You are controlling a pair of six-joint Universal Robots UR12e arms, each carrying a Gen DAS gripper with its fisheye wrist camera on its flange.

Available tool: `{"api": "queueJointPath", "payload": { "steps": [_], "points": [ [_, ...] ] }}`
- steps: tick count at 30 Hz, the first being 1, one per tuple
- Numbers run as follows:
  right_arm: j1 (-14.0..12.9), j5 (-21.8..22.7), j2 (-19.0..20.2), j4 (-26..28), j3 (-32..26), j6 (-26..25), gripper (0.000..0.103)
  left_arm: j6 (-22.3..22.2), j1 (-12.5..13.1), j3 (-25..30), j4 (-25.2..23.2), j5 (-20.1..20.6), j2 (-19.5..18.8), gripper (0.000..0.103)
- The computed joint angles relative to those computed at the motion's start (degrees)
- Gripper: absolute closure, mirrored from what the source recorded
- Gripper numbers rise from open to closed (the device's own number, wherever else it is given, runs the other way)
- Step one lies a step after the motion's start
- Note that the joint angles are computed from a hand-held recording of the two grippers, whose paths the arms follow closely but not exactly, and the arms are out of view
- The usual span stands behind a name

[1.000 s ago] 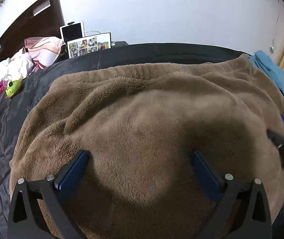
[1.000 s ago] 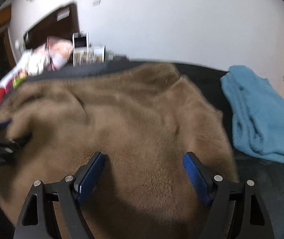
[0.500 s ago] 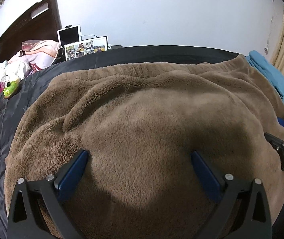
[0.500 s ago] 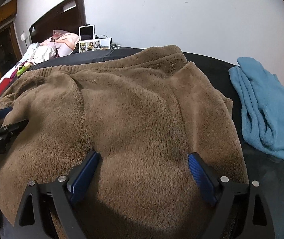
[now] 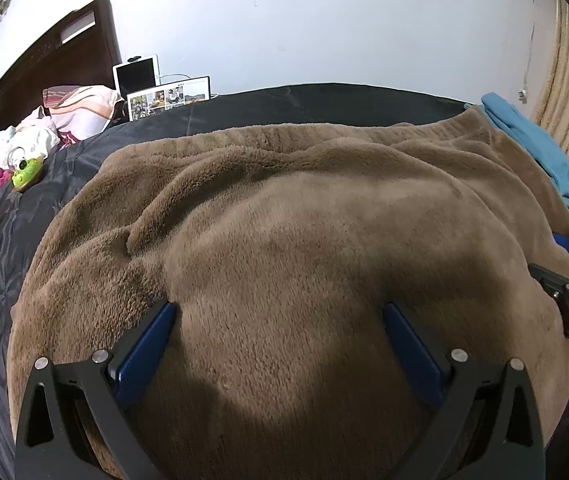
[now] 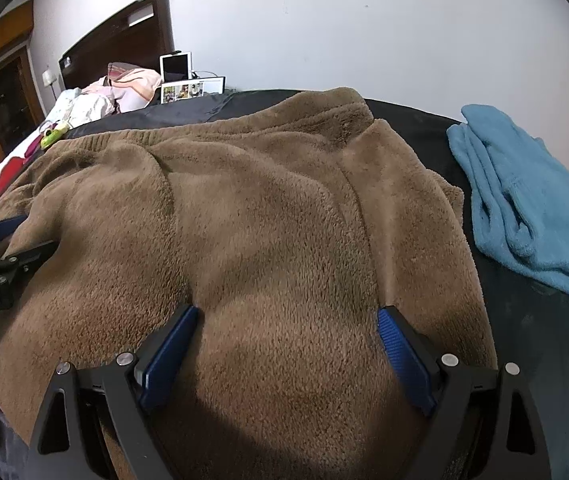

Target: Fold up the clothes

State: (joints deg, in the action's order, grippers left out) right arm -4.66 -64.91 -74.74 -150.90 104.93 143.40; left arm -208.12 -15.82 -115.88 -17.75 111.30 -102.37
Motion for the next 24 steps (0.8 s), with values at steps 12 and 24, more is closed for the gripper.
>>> {"api": "queueJointPath", "payload": {
  "steps": [12, 24],
  "points": [
    [-1.26, 2.59, -1.07, -1.65, 1.83, 0.37, 0.011, -1.53, -0.13, -0.35, -2.05, -1.84, 0.78, 0.001],
    [-13.13, 18.65, -5.75, 1.37, 7.29, 15.54, 0.01, 2.25, -0.76, 3.13, -1.0, -6.92, 0.97, 0.001]
  ]
}}
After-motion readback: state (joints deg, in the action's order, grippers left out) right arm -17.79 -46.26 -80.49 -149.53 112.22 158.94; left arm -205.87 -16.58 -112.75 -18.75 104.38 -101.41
